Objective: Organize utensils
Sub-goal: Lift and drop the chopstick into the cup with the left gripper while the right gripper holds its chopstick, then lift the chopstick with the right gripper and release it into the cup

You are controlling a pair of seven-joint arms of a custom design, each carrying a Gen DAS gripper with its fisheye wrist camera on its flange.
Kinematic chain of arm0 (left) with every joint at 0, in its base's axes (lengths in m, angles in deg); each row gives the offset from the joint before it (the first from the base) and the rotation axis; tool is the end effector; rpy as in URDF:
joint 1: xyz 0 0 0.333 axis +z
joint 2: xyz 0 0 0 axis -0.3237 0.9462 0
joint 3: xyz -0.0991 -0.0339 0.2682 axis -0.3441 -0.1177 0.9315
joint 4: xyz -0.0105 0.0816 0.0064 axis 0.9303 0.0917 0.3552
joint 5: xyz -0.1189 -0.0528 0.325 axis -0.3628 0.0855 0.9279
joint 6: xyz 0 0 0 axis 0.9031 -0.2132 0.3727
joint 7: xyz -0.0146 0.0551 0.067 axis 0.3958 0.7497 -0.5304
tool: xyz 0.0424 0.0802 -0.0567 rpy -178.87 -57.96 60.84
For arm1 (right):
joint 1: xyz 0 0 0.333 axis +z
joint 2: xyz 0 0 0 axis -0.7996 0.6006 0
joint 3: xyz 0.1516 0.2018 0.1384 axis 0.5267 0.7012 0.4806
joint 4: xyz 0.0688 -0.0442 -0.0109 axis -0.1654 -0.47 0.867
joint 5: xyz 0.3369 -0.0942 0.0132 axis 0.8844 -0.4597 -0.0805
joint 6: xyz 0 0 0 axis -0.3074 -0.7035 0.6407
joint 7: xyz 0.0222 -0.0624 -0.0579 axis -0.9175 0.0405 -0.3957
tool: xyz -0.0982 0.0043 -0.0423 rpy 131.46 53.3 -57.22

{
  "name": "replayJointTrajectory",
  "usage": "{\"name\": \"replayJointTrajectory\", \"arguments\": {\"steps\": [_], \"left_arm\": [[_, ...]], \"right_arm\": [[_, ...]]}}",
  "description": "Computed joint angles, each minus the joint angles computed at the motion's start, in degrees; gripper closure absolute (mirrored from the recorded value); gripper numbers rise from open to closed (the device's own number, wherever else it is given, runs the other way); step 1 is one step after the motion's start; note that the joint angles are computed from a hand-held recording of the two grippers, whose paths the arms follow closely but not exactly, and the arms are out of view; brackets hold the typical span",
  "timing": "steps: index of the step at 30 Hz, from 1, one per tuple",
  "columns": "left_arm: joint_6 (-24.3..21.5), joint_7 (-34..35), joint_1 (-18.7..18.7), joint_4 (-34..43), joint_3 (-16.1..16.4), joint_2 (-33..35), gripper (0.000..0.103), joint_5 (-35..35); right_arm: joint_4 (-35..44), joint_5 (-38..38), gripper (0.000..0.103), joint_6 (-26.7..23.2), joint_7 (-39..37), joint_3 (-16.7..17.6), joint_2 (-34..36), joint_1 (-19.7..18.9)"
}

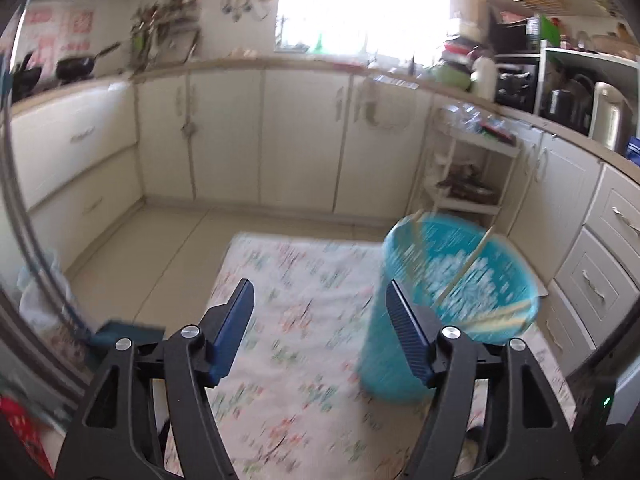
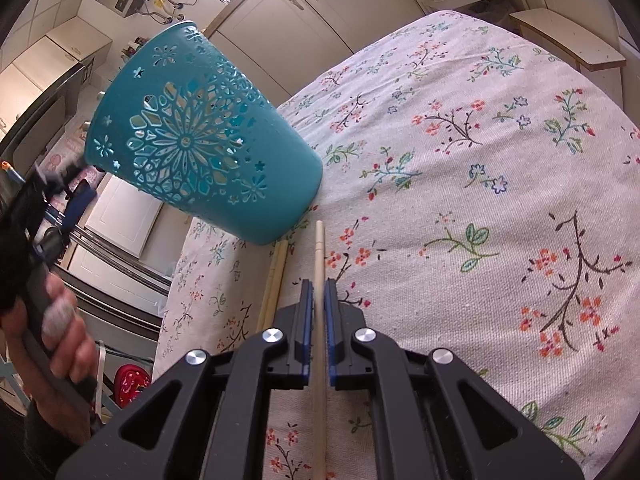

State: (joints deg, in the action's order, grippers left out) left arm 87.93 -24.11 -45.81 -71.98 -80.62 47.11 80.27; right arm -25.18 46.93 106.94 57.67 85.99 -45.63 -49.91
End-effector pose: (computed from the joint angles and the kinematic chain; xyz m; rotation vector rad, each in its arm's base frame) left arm 0.5893 -0.3375 0.4776 -1.8357 1.3566 -0.8826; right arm 0.5946 0.0709 0.3855 -1.6543 1.5427 0.1255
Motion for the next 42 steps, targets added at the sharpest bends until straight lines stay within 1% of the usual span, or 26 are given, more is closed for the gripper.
{"name": "replayJointTrajectory", "arguments": {"steps": [1, 3, 5, 8, 10, 12, 13, 15, 16, 17, 20, 21, 22, 23, 24, 25, 27, 30, 32, 36, 39, 42], "left_arm": [[-0.13, -0.6, 0.76, -3.42, -0.44, -1.25, 0.037, -1.95], [0.25, -0.42, 2.02, -6.68, -1.27, -2.06, 0.037, -4.55], [0.98, 0.79, 3.27, -9.15, -2.22, -2.0, 0.037, -7.74], [1.31, 3.44, 3.79, -9.3, -2.91, -0.22, 0.035, -11.15], [1.51, 4.87, 3.52, -8.67, -2.91, 1.05, 0.031, -12.51], [1.3, 6.26, 2.86, -7.4, -2.74, 2.45, 0.025, -13.39], [0.99, 6.84, 2.37, -6.81, -2.65, 2.99, 0.024, -13.74], [-0.26, 8.97, 1.77, -5.51, -2.77, 3.99, 0.023, -15.03], [-0.71, 10.23, 1.38, -4.72, -2.71, 4.39, 0.022, -15.25], [-0.95, 10.66, 0.8, -4.34, -2.36, 4.57, 0.019, -14.91], [-2.48, 13.45, 0.13, -2.76, -2.34, 5.59, 0.017, -15.83], [-3.12, 14.52, -0.04, -1.97, -2.38, 6.04, 0.017, -16.32], [-3.55, 15.22, -0.18, -1.41, -2.34, 6.36, 0.017, -16.75], [-3.97, 16.08, -0.2, -0.78, -2.41, 6.73, 0.017, -17.39], [-4.27, 16.81, -0.19, -0.3, -2.46, 7.02, 0.017, -18.05], [-4.39, 17.45, -0.11, 0.17, -2.45, 7.3, 0.017, -18.65], [-4.57, 18.12, -0.12, 0.59, -2.38, 7.58, 0.017, -19.68], [-4.92, 19.08, -0.08, 1.27, -2.3, 8.09, 0.017, -20.99], [-4.69, 19.22, -0.13, 1.05, -2.06, 8.01, 0.017, -21.24], [-4.51, 19.47, -0.13, 0.93, -1.95, 8.01, 0.017, -21.77], [-4.4, 19.76, 0.04, 0.83, -2.04, 8.01, 0.017, -22.44], [-4.4, 19.99, 0.04, 0.76, -2.06, 7.92, 0.017, -22.77]], "right_arm": [[-0.08, -0.39, 0.091, 0.39, -0.4, 0.08, -0.17, 0.23], [-0.31, -1.81, 0.087, 1.77, -0.57, 0.14, -0.49, 0.99], [-0.56, -4.93, 0.087, 3.9, 0.43, -0.01, -0.8, 2.15], [-0.97, -10.25, 0.087, 7.04, 2.1, -0.1, -1.1, 3.73], [-1.51, -15.54, 0.087, 10.07, 3.59, -0.29, -1.29, 5.24], [-1.92, -20.4, 0.087, 12.53, 5.37, -0.47, -1.22, 6.37], [-2.06, -21.68, 0.087, 13.11, 5.99, -0.34, -1.17, 6.46], [-1.88, -24.06, 0.09, 13.82, 7.41, -0.21, -0.86, 6.46], [-1.72, -24.82, 0.094, 14.15, 8.13, -0.18, -0.64, 6.36], [-1.52, -25.05, 0.097, 14.34, 8.71, -0.04, -0.4, 6.1], [-1.35, -23.81, 0.097, 15.93, 9.89, 0.42, -0.1, 4.93], [-1.13, -24.19, 0.097, 14.85, 9.86, 0.21, -0.27, 4.23], [-1.14, -24.26, 0.097, 14.87, 9.9, 0.36, -0.27, 4.09], [-0.26, -24.47, 0.097, 13.07, 9.77, 0.37, 0.26, 3.53], [-0.32, -24.4, 0.097, 12.42, 9.17, 0.58, 0.12, 3.26], [0.08, -24.11, 0.093, 11.71, 8.26, 0.81, 0.31, 2.92], [0.17, -24.38, 0.09, 11.71, 7.06, 0.86, 0.44, 2.97], [-0.38, -25.35, 0.091, 13.04, 7.4, 0.72, 0.27, 3.65], [-0.74, -25.03, 0.097, 13.84, 7.68, 0.83, 0.27, 3.69], [-1.06, -19.21, 0.097, 11.77, 5.44, 1.88, -0.46, 1.66], [-1.92, -11.29, 0.097, 8.2, 0.94, 2.38, -2.25, -0.28], [-2.56, -4.23, 0.097, 4.29, -3.1, 1.57, -4.65, -0.93]]}}
